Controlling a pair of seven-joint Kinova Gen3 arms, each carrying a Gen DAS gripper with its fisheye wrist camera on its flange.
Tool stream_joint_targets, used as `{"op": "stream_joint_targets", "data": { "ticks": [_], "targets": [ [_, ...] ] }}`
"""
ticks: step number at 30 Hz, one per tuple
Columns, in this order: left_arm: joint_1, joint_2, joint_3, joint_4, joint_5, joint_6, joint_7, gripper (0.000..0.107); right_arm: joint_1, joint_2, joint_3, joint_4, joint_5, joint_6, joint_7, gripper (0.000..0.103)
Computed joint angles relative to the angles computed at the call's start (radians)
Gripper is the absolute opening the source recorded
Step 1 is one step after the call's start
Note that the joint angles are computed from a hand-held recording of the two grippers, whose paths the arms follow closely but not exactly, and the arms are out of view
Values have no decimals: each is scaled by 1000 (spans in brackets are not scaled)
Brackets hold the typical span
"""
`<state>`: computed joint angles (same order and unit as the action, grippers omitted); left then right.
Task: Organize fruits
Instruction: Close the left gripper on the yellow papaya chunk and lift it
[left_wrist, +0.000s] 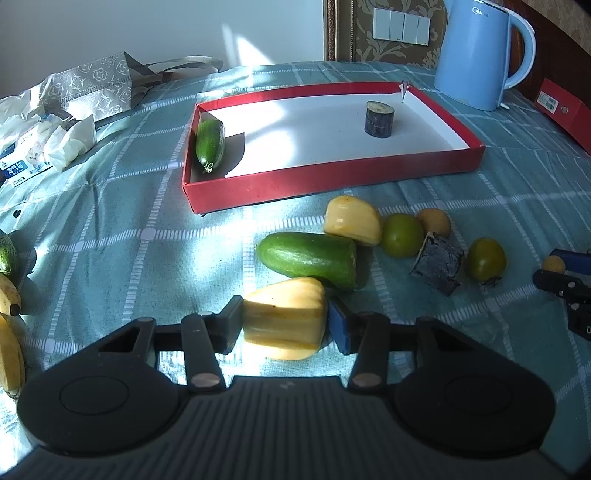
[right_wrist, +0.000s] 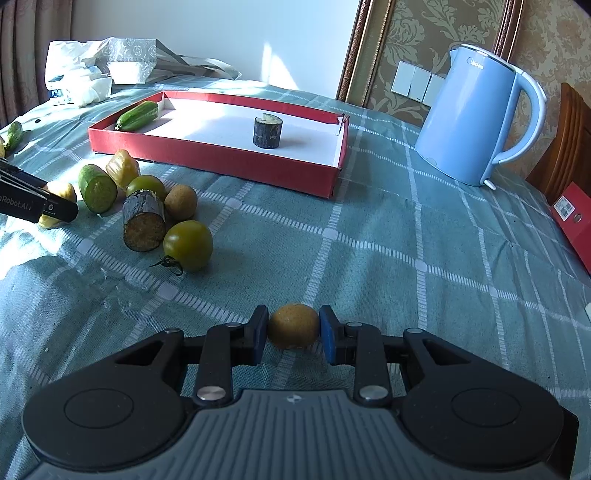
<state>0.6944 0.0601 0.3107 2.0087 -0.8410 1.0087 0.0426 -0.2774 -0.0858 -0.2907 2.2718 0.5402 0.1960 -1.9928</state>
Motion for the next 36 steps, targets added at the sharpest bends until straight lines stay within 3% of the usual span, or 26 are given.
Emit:
{"op": "stream_joint_targets", "data": {
  "ticks": [16, 22, 36],
  "targets": [
    [-38, -42, 16, -17, 32, 1, 2, 45, -5, 1, 2, 1, 27, -6, -26, 29],
    [-55, -55, 17, -37, 27, 0, -11, 45, 39, -9, -42, -3, 80, -33, -76, 29],
    [-116, -32, -25, -111, -36, -37, -105, 45, 58, -30, -35, -33, -54, -40, 45, 29]
  ]
}}
